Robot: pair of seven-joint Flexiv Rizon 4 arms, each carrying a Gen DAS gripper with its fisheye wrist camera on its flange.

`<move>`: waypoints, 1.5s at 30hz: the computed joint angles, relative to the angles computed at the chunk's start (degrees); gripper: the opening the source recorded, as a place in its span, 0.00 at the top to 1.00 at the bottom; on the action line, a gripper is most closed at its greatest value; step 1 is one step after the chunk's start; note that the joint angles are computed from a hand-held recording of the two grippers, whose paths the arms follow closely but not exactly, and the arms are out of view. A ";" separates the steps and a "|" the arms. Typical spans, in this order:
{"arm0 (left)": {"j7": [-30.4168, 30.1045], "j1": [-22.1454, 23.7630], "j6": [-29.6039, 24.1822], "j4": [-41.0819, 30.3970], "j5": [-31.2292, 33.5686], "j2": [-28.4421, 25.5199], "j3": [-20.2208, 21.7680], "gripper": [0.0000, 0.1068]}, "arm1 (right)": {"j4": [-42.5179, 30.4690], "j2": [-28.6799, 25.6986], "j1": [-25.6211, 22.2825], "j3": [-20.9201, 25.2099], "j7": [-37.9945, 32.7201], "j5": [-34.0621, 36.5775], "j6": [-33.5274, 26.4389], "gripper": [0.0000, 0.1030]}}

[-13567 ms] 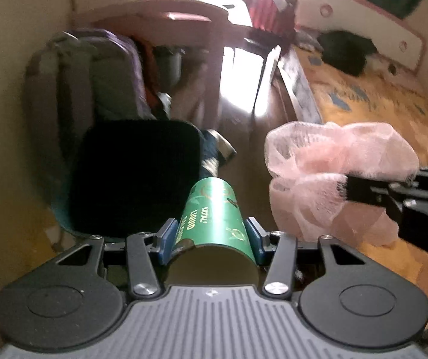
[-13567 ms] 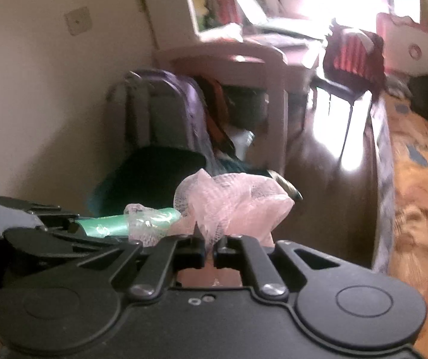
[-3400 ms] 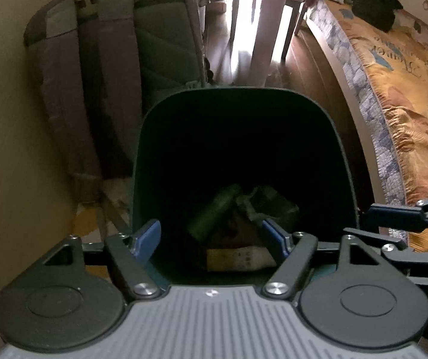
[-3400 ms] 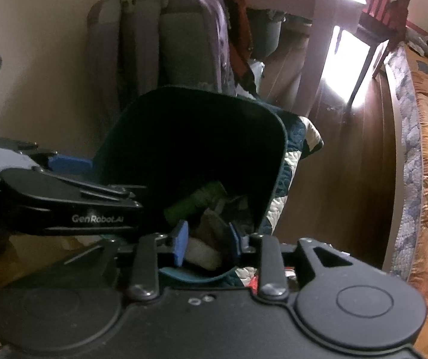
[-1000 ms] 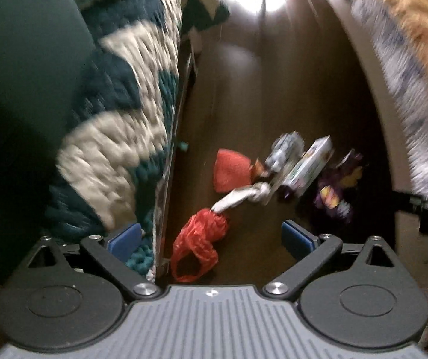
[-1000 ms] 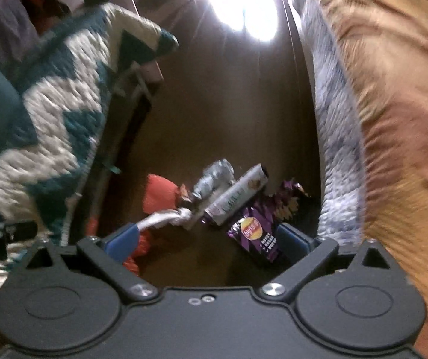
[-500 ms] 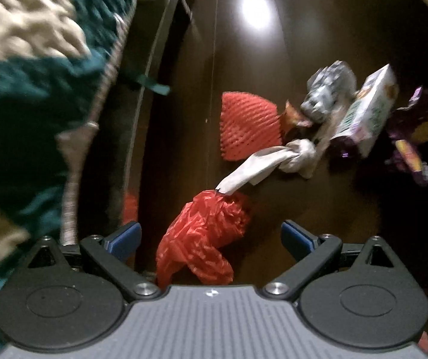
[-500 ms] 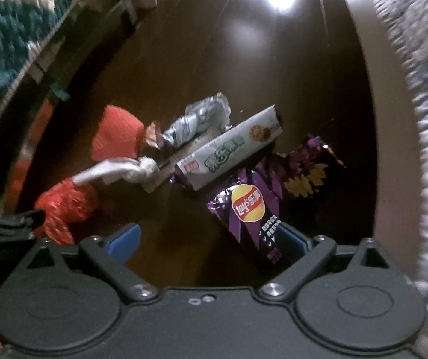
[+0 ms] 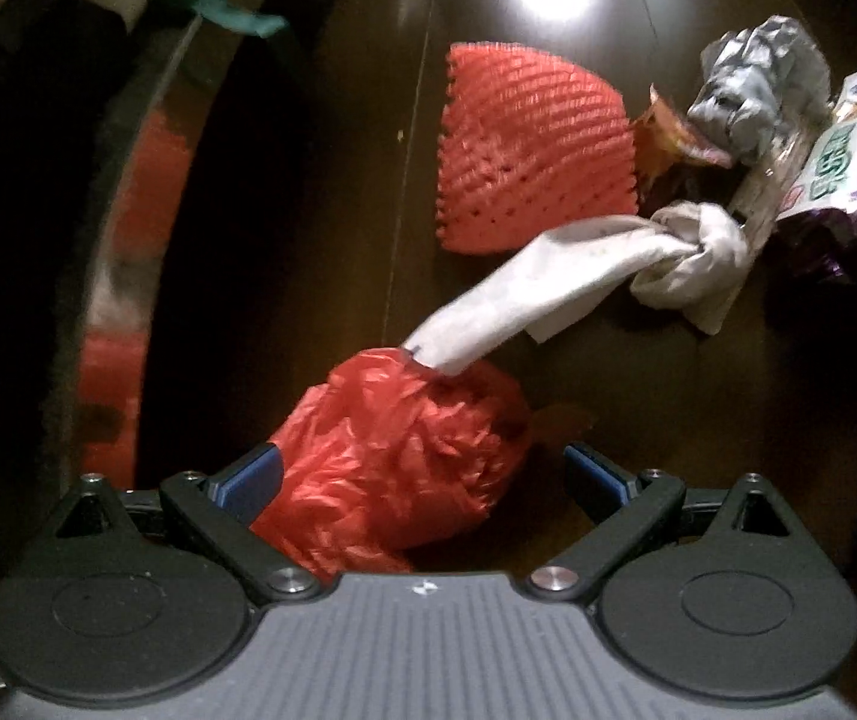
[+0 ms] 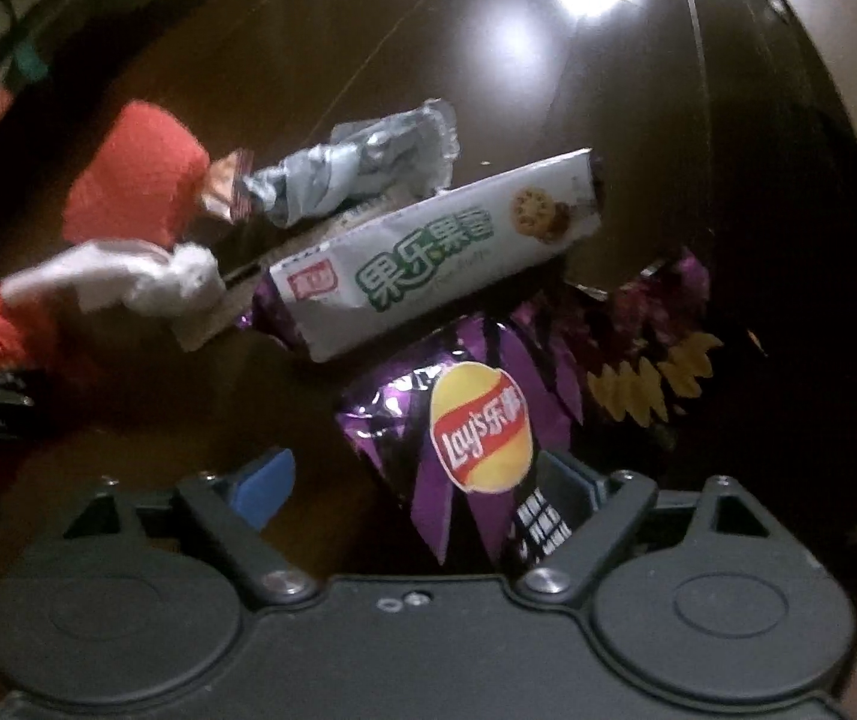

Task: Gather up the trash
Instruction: 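Grasp the red plastic bag with left tool while right tool grasps the purple Lay's chip bag, then carry the red bag and purple chip bag up over the green bin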

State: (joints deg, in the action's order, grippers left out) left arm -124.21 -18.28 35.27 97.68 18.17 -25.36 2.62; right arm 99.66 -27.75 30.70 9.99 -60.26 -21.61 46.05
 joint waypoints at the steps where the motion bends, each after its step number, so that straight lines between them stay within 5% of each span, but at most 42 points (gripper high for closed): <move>1: -0.19 -0.07 -0.06 -0.09 0.12 -0.35 0.02 0.06 | 0.24 -0.39 0.34 -0.28 -0.33 -1.03 0.32 0.18; 6: 0.18 0.11 -0.30 -0.47 0.27 -1.36 0.31 0.08 | 1.61 -1.29 2.13 -2.15 1.37 -5.85 0.74 0.28; 10: -0.14 1.13 -2.40 -1.34 -1.75 -2.14 0.44 0.39 | 2.48 -1.21 2.69 -3.08 4.14 -8.50 0.73 0.46; 16: -0.34 1.38 -3.81 -1.80 -2.00 -1.64 0.71 0.45 | 3.17 -0.49 2.77 -3.34 6.17 -11.35 0.24 0.69; 22: -0.31 1.56 -8.05 -3.01 -2.67 0.56 0.13 0.46 | 3.51 2.42 2.22 -1.63 7.58 -9.54 -2.79 0.80; 31: 1.97 2.41 -12.55 -3.05 -5.62 6.95 -1.95 0.47 | 2.43 9.02 0.87 2.15 8.41 -1.19 -5.75 0.91; 45: 9.07 4.89 -31.32 -15.66 -10.25 17.79 -5.47 0.47 | -13.93 16.80 2.00 4.61 7.94 8.06 -21.17 0.93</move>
State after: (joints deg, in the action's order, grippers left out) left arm -115.14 -13.39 3.95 82.03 7.92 -7.57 -2.85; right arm 85.72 -10.96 32.69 14.60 -52.32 -13.55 24.88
